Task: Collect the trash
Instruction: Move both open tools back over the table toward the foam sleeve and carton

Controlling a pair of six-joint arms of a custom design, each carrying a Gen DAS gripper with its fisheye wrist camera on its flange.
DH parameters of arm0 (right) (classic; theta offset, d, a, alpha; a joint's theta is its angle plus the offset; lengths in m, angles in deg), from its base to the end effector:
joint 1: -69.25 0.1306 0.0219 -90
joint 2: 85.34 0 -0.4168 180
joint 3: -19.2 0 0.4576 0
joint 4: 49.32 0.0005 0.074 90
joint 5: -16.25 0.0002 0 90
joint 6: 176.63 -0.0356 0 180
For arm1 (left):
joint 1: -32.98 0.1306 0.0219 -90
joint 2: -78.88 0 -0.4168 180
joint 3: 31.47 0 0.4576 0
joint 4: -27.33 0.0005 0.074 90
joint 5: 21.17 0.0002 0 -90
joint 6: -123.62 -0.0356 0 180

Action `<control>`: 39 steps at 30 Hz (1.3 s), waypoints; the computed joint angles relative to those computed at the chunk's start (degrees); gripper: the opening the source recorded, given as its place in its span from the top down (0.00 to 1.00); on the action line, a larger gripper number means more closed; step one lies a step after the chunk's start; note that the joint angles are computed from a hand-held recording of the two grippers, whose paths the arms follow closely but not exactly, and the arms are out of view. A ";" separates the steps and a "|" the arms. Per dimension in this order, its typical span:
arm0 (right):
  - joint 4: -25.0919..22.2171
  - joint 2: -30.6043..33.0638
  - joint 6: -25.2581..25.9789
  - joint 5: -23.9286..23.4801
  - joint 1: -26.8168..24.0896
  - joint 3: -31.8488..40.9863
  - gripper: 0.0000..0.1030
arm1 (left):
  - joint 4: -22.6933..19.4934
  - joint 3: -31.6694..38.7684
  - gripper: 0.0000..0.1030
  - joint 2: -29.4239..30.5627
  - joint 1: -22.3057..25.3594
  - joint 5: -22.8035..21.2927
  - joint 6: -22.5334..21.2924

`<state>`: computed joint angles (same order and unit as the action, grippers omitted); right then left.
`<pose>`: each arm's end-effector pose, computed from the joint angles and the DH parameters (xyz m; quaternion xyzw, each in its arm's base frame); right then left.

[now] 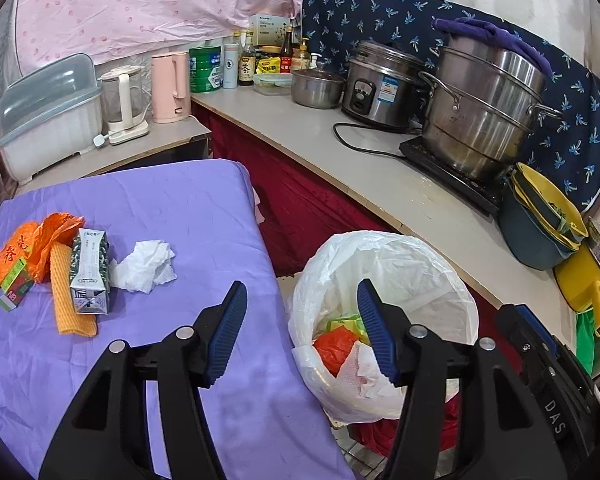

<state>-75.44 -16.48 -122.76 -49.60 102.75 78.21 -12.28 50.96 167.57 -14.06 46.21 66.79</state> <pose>0.3490 0.2129 0.3784 0.1150 0.8688 0.1006 0.4711 0.3787 -0.3873 0.4206 0.0366 0.9110 -0.0983 0.3988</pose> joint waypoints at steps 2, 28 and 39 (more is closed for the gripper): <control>-0.16 0.06 0.07 0.39 0.50 0.24 0.70 | -0.09 -0.46 0.47 -0.62 0.20 -0.19 0.30; -0.23 6.74 1.60 3.98 9.64 7.74 0.43 | -4.84 -8.64 0.21 -11.22 4.81 -6.81 4.08; 0.03 11.51 2.38 2.70 12.69 11.77 0.42 | -6.87 -12.64 0.19 -15.91 9.25 -6.14 5.70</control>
